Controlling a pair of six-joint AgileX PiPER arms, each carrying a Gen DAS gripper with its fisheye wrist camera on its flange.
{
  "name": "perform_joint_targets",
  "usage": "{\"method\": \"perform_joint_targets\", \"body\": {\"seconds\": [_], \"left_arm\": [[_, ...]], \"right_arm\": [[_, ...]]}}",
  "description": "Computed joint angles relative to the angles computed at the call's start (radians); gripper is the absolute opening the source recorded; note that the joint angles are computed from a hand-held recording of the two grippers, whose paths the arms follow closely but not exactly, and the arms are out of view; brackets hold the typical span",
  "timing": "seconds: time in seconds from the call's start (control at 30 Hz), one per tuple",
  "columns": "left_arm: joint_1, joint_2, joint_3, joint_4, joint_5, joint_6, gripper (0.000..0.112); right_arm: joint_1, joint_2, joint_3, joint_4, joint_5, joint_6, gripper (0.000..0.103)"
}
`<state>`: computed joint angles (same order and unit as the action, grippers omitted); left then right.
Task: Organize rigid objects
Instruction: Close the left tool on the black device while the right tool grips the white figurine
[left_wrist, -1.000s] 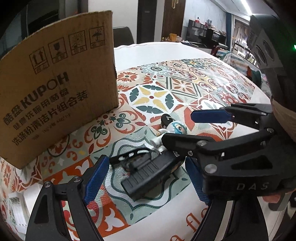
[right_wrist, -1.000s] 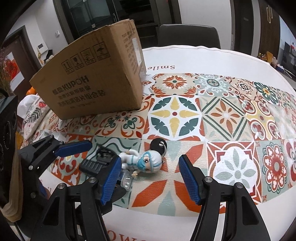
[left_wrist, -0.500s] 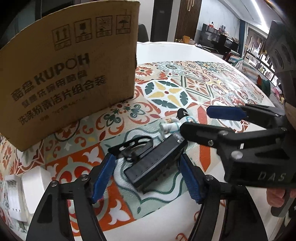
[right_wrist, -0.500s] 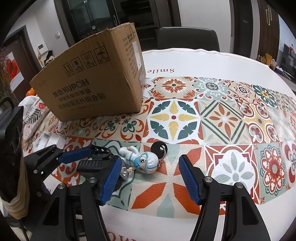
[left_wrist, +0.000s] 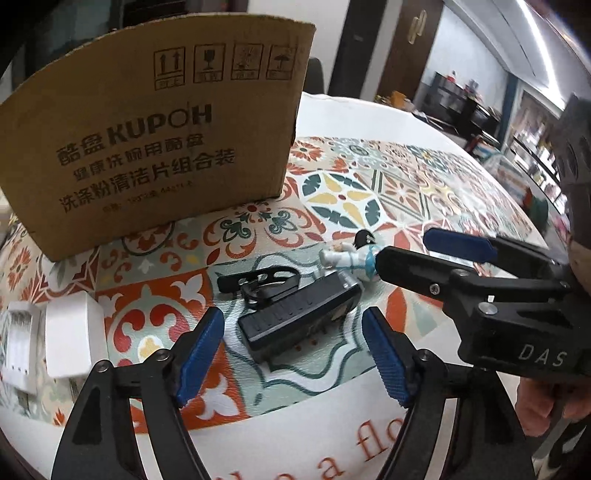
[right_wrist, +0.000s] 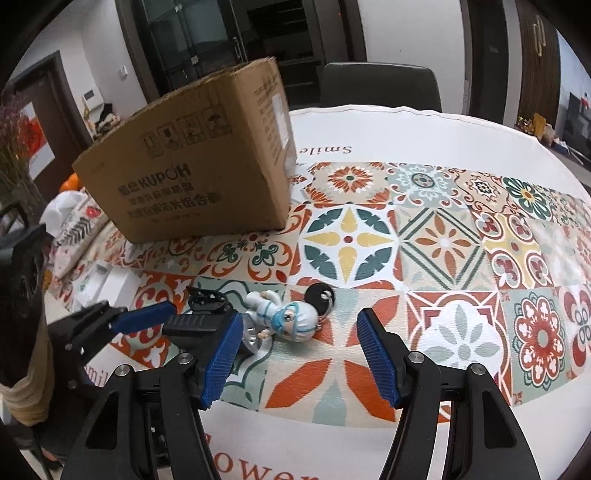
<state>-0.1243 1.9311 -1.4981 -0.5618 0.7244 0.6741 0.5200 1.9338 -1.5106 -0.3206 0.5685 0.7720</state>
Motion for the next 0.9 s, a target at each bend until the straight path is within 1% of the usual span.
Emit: {"method": "perform_joint_targets", "body": {"seconds": [0.07, 0.1, 0.13, 0.17, 0.3, 0.4, 0.53, 0.6, 0.67, 0.77, 0.9], "left_arm": [[-0.022, -0.014, 0.019, 0.042, -0.046, -0.073, 0.078], [-0.037, -0.023, 0.033, 0.083, -0.081, -0.137, 0.080], [-0.043, -0.024, 0.038, 0.096, -0.093, -0.164, 0.080], [-0.054, -0.021, 0.037, 0.135, -0.105, -0.225, 0.080], [-0.071, -0.003, 0.014, 0.187, -0.094, -0.336, 0.080], [-0.079, 0.007, -0.003, 0.196, -0.085, -0.375, 0.080], [-0.103, 0.016, -0.011, 0.265, -0.108, -0.467, 0.080], [-0.105, 0.026, -0.022, 0.271, -0.098, -0.485, 0.079], [-0.105, 0.021, -0.013, 0.285, -0.110, -0.499, 0.078], [-0.089, 0.021, -0.007, 0.247, -0.107, -0.450, 0.075], [-0.062, 0.006, 0.015, 0.208, -0.103, -0.386, 0.075]], "right_arm": [[-0.013, -0.025, 0.039, 0.009, -0.030, -0.005, 0.065], [-0.017, -0.033, 0.052, 0.011, -0.037, -0.006, 0.065], [-0.020, -0.038, 0.060, 0.011, -0.039, -0.006, 0.065], [-0.024, -0.043, 0.070, 0.014, -0.041, -0.009, 0.065], [-0.040, -0.052, 0.086, 0.036, -0.061, -0.037, 0.065], [-0.050, -0.058, 0.091, 0.062, -0.077, -0.069, 0.065], [-0.064, -0.064, 0.097, 0.098, -0.095, -0.102, 0.065], [-0.070, -0.061, 0.096, 0.135, -0.099, -0.135, 0.065], [-0.071, -0.052, 0.085, 0.174, -0.097, -0.168, 0.065], [-0.064, -0.040, 0.073, 0.190, -0.102, -0.181, 0.065], [-0.062, -0.016, 0.047, 0.239, -0.097, -0.229, 0.065]]}}
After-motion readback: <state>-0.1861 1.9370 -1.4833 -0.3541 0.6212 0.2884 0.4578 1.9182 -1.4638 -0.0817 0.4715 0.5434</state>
